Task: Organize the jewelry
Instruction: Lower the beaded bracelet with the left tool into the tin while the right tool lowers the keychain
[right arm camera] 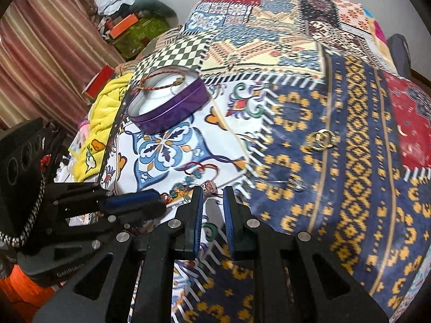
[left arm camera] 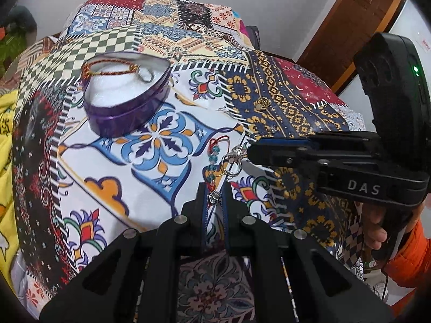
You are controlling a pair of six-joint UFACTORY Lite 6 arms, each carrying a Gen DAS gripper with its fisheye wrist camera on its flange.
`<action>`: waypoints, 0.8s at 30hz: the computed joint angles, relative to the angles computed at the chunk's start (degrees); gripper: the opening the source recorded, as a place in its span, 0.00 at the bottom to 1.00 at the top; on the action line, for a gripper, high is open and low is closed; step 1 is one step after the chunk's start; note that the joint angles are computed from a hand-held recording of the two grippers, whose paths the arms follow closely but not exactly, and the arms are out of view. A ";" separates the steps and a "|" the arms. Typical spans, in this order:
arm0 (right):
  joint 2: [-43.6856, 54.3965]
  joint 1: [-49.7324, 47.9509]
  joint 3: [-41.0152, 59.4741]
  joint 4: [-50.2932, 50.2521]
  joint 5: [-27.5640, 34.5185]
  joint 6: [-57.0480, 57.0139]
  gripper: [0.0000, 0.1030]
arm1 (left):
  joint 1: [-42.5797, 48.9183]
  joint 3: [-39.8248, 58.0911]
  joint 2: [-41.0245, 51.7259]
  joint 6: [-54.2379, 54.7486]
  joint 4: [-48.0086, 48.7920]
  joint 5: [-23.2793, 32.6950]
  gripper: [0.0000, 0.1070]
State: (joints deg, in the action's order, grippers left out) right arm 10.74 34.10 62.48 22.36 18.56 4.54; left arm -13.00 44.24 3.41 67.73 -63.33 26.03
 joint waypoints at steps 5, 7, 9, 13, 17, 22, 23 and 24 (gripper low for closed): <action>4.19 1.12 4.30 -3.55 1.52 2.41 0.13 | 0.96 -0.75 -0.42 1.76 -1.54 0.57 0.08; 4.97 1.30 5.02 -2.53 1.72 1.31 0.13 | 0.94 -1.25 -0.73 2.51 -2.10 0.37 0.08; 5.96 1.51 5.85 -2.79 2.01 1.59 0.13 | 0.99 -1.67 -0.91 3.37 -2.87 0.25 0.08; 6.99 1.32 6.31 -0.88 1.69 -0.56 0.13 | 1.53 -1.94 -0.68 4.58 -4.19 0.72 0.08; 7.13 1.45 6.45 1.14 1.25 -3.59 0.13 | 1.83 -1.98 -0.57 4.76 -4.74 1.05 0.08; 6.17 2.56 5.76 -0.43 0.68 -2.75 0.11 | 2.56 -1.92 -0.60 4.44 -5.23 1.81 0.08; 5.82 2.96 5.56 -1.53 0.55 -1.68 0.11 | 2.68 -1.97 -0.76 4.33 -5.28 1.75 0.08; 5.58 3.26 5.39 -2.19 0.38 -0.99 0.11 | 2.81 -1.93 -0.94 4.01 -5.15 1.80 0.08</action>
